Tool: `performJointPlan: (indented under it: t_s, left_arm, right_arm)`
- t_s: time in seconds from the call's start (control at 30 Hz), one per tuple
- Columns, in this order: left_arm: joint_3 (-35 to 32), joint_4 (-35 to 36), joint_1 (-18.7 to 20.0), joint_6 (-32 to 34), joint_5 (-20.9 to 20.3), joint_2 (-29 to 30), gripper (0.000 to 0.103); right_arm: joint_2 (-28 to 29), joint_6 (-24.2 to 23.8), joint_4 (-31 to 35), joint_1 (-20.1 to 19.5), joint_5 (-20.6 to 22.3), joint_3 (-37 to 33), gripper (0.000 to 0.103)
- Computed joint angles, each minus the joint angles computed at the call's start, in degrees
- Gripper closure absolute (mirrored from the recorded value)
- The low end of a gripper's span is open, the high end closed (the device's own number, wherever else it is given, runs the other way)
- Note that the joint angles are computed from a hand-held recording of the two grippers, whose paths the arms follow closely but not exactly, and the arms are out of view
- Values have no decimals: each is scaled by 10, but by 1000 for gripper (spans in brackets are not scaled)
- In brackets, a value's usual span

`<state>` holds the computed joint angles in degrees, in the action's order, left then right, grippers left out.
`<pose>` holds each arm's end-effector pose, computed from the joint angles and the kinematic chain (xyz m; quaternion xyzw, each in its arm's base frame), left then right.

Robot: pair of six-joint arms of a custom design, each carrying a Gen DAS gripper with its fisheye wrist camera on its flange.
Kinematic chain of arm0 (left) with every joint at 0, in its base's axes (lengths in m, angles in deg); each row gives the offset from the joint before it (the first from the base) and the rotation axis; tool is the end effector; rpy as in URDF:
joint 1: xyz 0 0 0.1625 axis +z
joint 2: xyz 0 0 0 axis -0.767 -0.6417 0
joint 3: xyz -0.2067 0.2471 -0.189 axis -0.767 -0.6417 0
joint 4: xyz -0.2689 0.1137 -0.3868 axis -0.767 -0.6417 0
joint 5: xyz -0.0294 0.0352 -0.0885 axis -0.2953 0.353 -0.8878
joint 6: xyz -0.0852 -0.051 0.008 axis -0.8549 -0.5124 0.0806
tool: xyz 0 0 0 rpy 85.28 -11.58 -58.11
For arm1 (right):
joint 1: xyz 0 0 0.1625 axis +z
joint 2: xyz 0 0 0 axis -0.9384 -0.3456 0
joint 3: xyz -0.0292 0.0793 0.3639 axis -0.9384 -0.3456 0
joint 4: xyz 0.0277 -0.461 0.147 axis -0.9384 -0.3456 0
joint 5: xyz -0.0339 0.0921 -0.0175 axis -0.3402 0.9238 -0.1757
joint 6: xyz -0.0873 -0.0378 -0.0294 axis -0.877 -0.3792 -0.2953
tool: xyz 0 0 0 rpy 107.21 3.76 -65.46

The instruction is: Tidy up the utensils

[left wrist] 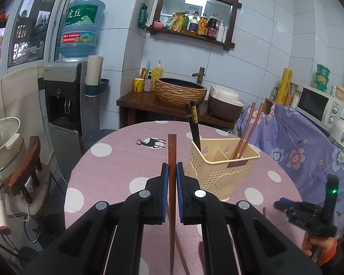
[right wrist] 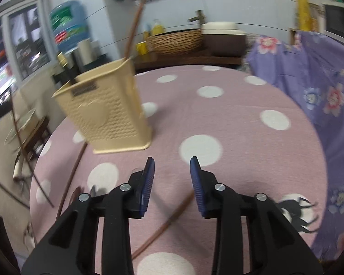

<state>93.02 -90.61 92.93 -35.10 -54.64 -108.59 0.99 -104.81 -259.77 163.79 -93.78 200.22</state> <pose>-0.2650 -0.5244 0.2434 0.2372 0.8354 -0.4511 0.2059 0.1379 -0.5771 0.2409 0.1848 -0.8804 0.3565 0.2523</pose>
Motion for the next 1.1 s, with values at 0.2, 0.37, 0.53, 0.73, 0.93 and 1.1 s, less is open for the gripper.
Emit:
performJointPlan:
  t_s: [0.2, 0.37, 0.53, 0.73, 0.93, 1.1]
  left_arm:
    - [3, 1, 0, -1, 1, -4, 95]
    - [5, 0, -1, 1, -2, -7, 95]
    - [4, 3, -2, 3, -7, -6, 95]
    - [4, 2, -3, 2, -6, -4, 95]
    - [3, 0, -4, 0, -4, -2, 95]
    - [6, -3, -4, -4, -6, -6, 95]
  right_arm:
    - [54, -81, 103, -1, -5, -51, 45]
    - [93, -114, 113, 3, -47, -79, 45]
    - [106, -126, 127, 4, -46, -90, 58]
    - [111, -115, 127, 10, -56, -94, 66]
    - [41, -59, 105, 14, 43, -54, 66]
    - [-32, -8, 98, 20, 129, -22, 66]
